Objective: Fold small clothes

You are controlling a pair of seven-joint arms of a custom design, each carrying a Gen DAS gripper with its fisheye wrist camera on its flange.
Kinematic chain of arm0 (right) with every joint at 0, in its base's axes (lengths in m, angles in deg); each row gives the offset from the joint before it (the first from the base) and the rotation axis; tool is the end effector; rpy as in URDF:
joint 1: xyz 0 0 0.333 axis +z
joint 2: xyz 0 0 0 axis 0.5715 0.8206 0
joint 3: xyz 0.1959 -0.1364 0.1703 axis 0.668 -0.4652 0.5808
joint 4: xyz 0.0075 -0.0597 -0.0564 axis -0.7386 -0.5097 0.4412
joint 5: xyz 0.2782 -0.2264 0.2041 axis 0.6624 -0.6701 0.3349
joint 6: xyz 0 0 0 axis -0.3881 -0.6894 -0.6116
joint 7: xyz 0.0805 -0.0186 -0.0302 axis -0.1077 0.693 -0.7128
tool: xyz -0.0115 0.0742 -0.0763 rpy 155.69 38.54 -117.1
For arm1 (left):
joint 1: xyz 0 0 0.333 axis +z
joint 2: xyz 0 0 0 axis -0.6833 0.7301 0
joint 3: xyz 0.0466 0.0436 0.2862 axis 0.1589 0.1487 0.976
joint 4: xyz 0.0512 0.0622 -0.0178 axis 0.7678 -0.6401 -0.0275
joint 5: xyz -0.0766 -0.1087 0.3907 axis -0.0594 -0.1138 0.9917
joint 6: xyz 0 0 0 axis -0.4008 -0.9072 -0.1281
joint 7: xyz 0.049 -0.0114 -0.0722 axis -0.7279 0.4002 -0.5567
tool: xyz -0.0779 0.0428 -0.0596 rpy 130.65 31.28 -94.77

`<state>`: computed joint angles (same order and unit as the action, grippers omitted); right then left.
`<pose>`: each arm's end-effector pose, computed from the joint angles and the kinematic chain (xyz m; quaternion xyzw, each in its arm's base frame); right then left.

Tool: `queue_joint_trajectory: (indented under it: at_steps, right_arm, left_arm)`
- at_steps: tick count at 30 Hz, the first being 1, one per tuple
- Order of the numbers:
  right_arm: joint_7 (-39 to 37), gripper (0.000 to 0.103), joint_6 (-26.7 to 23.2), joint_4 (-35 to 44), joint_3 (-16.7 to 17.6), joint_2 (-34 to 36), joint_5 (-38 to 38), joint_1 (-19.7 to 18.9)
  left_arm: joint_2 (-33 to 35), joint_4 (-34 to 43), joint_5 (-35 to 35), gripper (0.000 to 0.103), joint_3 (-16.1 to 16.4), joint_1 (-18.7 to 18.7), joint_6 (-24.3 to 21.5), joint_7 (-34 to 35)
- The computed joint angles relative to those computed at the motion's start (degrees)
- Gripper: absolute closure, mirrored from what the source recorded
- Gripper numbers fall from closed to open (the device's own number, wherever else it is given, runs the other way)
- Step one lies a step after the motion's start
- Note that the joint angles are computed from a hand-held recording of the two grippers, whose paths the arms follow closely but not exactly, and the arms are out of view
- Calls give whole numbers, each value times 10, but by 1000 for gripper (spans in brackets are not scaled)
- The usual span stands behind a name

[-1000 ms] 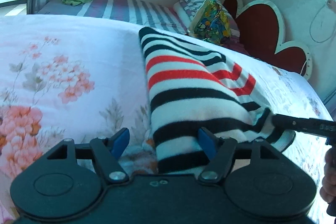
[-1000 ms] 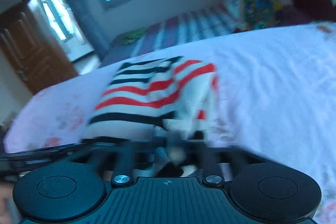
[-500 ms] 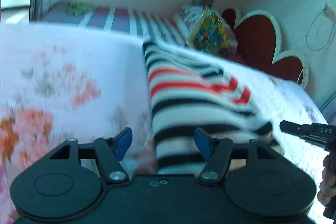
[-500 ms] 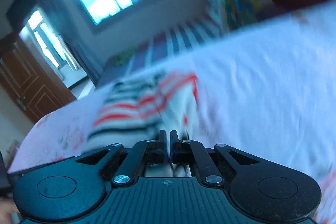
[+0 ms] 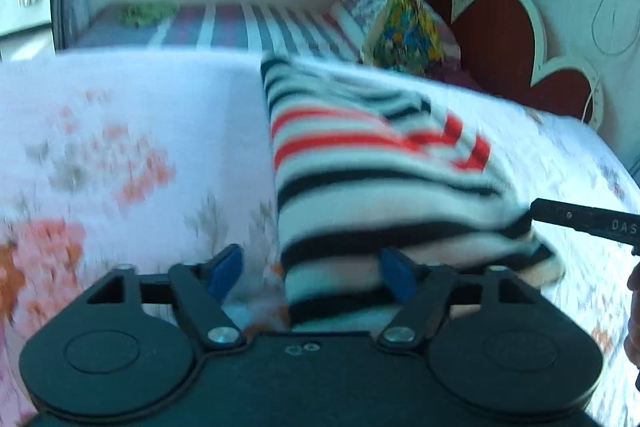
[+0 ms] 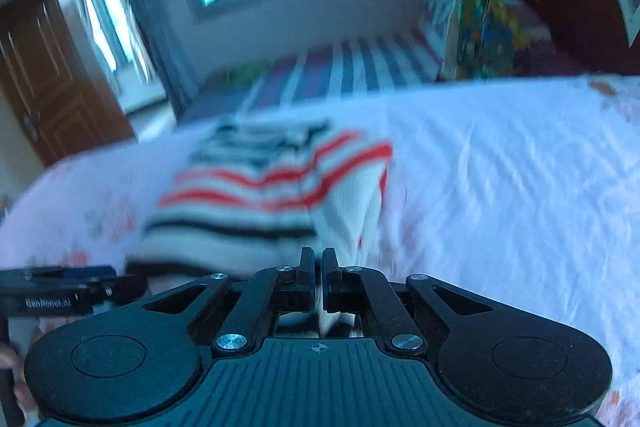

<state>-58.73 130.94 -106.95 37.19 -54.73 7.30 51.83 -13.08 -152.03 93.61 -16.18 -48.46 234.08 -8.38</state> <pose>0.5528 0.1449 0.4059 -0.6918 0.5677 -0.1332 0.4260 0.5464 -0.1683 0.4037 -0.6761 0.6244 -0.3401 0.1930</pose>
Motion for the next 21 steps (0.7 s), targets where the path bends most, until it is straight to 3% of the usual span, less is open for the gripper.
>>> queue_joint_trajectory:
  at_steps: [3, 6, 10, 15, 18, 21]
  right_arm:
    - [-11, 102, 19, 22, 5, 22, 1, 3]
    - [84, 102, 12, 29, -2, 53, -116, 6]
    - [60, 102, 4, 32, 18, 54, -103, -17]
    - [-19, 102, 6, 60, 26, 61, -26, -28]
    - [-45, 102, 7, 95, 27, 84, -8, -33]
    - [-57, 102, 9, 140, 32, 118, -16, -39]
  left_arm:
    - [27, 41, 71, 13, 3, 1, -13, -47]
    - [53, 67, 65, 11, 2, -5, -34, -36]
    - [53, 72, 78, 12, 9, -14, -46, -36]
    - [54, 90, 100, 19, 14, -18, -51, -37]
    - [77, 131, 141, 25, 23, -27, -60, -54]
    - [116, 183, 115, 25, 14, -21, -73, -8]
